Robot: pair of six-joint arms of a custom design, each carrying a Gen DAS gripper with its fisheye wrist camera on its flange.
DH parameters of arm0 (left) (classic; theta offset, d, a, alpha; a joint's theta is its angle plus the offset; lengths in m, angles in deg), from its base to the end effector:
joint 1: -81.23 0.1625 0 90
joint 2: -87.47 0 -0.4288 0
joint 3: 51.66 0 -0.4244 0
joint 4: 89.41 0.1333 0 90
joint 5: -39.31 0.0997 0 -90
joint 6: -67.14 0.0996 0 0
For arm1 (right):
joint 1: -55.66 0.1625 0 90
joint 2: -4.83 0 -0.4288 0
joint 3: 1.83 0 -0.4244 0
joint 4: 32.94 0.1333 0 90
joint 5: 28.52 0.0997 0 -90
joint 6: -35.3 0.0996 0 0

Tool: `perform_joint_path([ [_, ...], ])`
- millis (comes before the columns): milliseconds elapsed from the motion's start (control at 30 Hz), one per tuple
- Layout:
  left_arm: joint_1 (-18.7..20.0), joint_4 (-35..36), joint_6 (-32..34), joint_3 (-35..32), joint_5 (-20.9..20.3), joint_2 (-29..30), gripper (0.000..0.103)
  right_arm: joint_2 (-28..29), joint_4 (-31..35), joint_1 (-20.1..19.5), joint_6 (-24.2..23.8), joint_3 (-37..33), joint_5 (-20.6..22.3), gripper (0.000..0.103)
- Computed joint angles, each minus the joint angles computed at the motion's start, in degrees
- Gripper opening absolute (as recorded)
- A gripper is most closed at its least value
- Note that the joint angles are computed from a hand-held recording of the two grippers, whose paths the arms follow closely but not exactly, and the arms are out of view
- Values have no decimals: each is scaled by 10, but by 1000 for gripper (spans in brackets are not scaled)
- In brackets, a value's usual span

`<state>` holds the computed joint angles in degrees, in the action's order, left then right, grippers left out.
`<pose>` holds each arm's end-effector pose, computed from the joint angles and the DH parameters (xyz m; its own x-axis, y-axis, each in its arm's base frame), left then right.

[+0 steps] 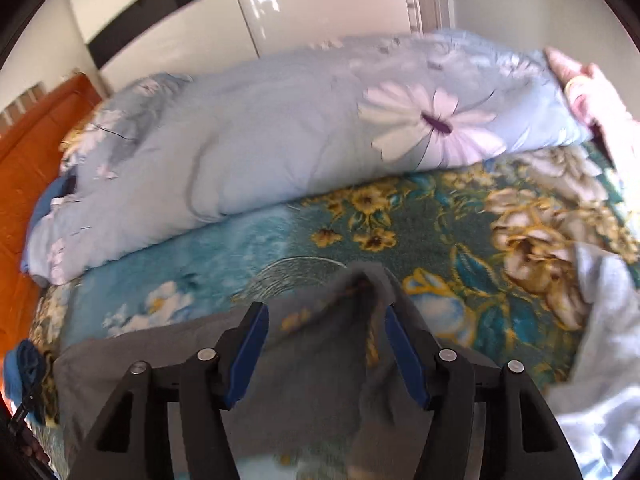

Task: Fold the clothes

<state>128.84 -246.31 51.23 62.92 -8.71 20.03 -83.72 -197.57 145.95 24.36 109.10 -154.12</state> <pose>-0.2380 -0.5573 0.2114 -0.8485 0.1308 -0.5127 0.4179 0.7601 -0.4977 0.0780 -0.5280 0.4588 -0.8000 0.3317 0.5000 -0.1578 0.6877 -0.7087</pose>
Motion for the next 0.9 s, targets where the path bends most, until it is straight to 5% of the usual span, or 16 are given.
perform_joint_path([
  [200,-39,17,-168,137,-13,-113,60,-197,-11,11,13,187,30,65],
  [433,-52,-39,-343,227,-51,-169,60,-400,109,-10,64,350,-19,65],
  [533,-53,-45,-369,226,-62,-158,60,-430,115,-13,76,379,-18,65],
  [633,-54,-43,-382,211,-62,-133,60,-404,75,35,51,393,-59,65],
  [733,-39,-47,-420,195,-95,-105,60,-394,75,51,38,394,-52,65],
  [900,-42,-69,-463,186,-98,-62,59,-423,113,33,71,398,-36,65],
])
